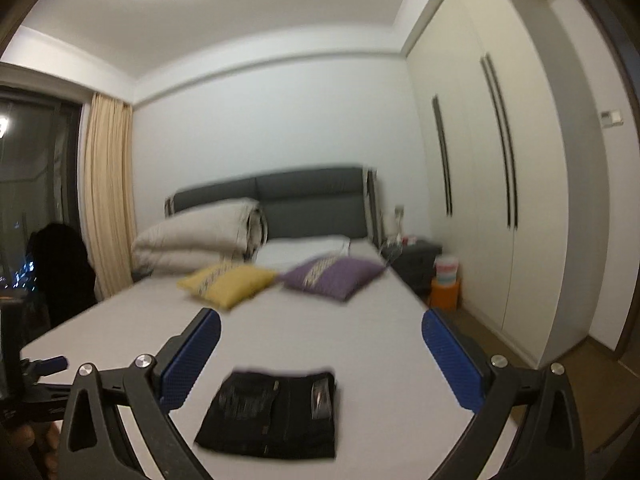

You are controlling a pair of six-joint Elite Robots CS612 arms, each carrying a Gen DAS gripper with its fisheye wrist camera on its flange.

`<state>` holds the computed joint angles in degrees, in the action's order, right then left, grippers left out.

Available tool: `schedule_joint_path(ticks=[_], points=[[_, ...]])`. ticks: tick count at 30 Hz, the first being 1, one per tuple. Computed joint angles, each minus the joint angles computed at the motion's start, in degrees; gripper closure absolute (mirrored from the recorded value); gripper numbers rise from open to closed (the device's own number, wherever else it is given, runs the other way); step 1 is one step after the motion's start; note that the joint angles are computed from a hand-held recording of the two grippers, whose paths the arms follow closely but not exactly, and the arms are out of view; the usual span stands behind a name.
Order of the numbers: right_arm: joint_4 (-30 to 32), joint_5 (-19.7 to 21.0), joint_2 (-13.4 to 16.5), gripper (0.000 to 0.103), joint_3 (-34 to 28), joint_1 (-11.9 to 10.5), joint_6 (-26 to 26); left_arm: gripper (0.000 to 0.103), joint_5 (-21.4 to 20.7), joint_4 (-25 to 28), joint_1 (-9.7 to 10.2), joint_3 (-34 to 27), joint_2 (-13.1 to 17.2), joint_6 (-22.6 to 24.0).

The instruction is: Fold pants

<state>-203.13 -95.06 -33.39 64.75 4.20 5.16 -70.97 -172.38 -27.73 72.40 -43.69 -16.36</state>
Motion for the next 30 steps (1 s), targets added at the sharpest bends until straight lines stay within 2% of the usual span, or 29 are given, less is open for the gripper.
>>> schedule_joint_path(ticks=[2, 4, 6, 11, 16, 20, 30], points=[[4.2, -0.3, -0.2, 0.000, 0.1, 0.2, 0.3, 0.000, -0.4, 4.1, 0.01, -0.5, 0.4, -1.9], [6.9, 0.4, -0.3, 0.000, 0.4, 0.3, 0.9, 0.000, -1.8, 6.1, 0.09, -0.6, 0.8, -3.1], [9.9, 0.5, -0.3, 0.000, 0.3, 0.4, 1.6, 0.000, -1.5, 7.5, -0.09, -1.3, 1.8, -3.6], [18.2, -0.4, -0.3, 0.000, -0.1, 1.1, 2.8, 0.000, -2.0, 9.1, -0.22, -2.8, 3.2, -4.1], [25.9, 0.3, 0.2, 0.000, -1.5, 1.5, 3.8, 0.000, -1.3, 10.1, -0.27, -3.6, 4.1, -3.9], [28.7, 0.6, 0.5, 0.000, -1.9, 2.0, 3.9, 0.000, -1.7, 11.2, -0.12, -4.2, 4.6, -4.4], [30.2, 0.8, 0.8, 0.000, -2.4, 2.5, 3.5, 0.000, -1.9, 11.7, -0.23, -3.8, 4.4, -4.1]])
